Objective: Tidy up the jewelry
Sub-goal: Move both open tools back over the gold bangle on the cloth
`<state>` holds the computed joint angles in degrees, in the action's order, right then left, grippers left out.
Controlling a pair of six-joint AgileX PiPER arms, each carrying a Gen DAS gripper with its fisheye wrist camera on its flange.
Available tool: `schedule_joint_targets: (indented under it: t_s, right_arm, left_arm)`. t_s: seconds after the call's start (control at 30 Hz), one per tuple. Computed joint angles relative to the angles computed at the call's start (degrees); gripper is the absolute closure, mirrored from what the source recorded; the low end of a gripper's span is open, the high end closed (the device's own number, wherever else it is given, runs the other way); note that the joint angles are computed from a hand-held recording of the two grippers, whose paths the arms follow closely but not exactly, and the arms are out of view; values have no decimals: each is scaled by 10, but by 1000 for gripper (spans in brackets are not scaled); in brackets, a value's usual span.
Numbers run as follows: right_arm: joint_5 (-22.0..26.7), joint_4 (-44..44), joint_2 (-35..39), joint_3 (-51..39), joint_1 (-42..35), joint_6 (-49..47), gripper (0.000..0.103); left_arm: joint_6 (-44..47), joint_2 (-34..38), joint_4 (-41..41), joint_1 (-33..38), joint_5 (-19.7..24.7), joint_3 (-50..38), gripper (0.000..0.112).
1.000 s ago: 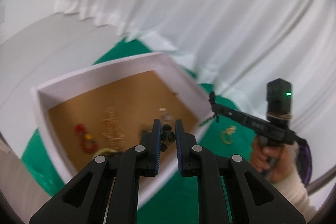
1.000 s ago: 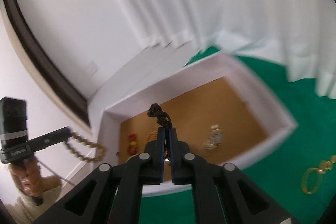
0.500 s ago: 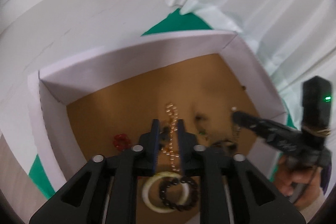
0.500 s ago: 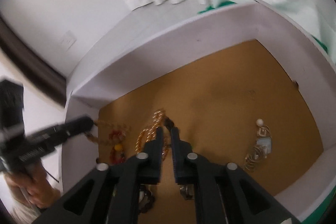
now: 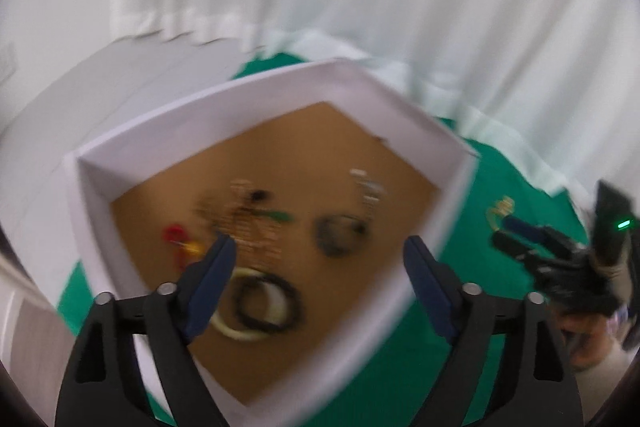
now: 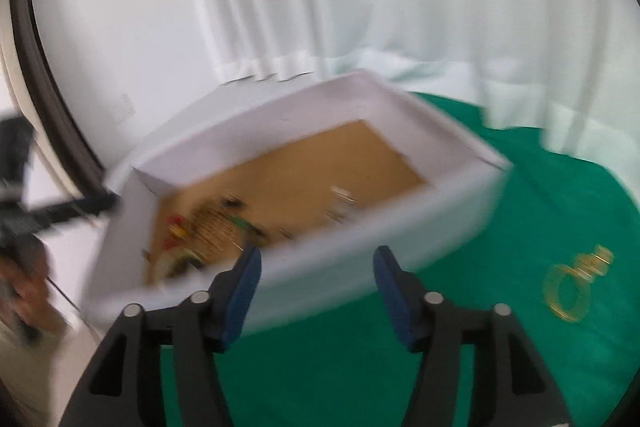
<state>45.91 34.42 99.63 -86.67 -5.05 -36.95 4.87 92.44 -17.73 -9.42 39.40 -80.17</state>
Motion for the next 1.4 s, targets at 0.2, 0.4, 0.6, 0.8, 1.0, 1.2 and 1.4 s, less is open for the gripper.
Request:
schedule_joint_targets:
  t_s: [0.2, 0.4, 0.6, 0.8, 1.0, 1.2, 1.4]
  right_arm:
    - [-71, -14, -95, 213, -163, -93, 42]
    - [-113, -49, -94, 273, -302, -97, 39]
    - [-209, -63, -74, 289, -359, -104, 22]
    - [-232, -25, -49, 296, -394, -142, 22]
    - [-212, -25, -27, 278, -400, -120, 17]
    - [-215, -29, -28, 282, -395, -111, 15]
    - [-214, -25, -31, 285, -397, -117, 15]
  left_arm:
    - [-39, -29, 11, -161, -52, 65, 14]
    - [-126, 105, 76, -296, -94, 21, 14]
    - [-289, 241, 267, -360, -107, -92, 15]
    - [-344, 314, 358, -374, -55, -182, 14]
    - [-351, 342, 373, -375, -31, -209, 11]
    - [-387, 322, 396, -376, -59, -164, 10]
    - [-386, 326, 395, -376, -56, -171, 10]
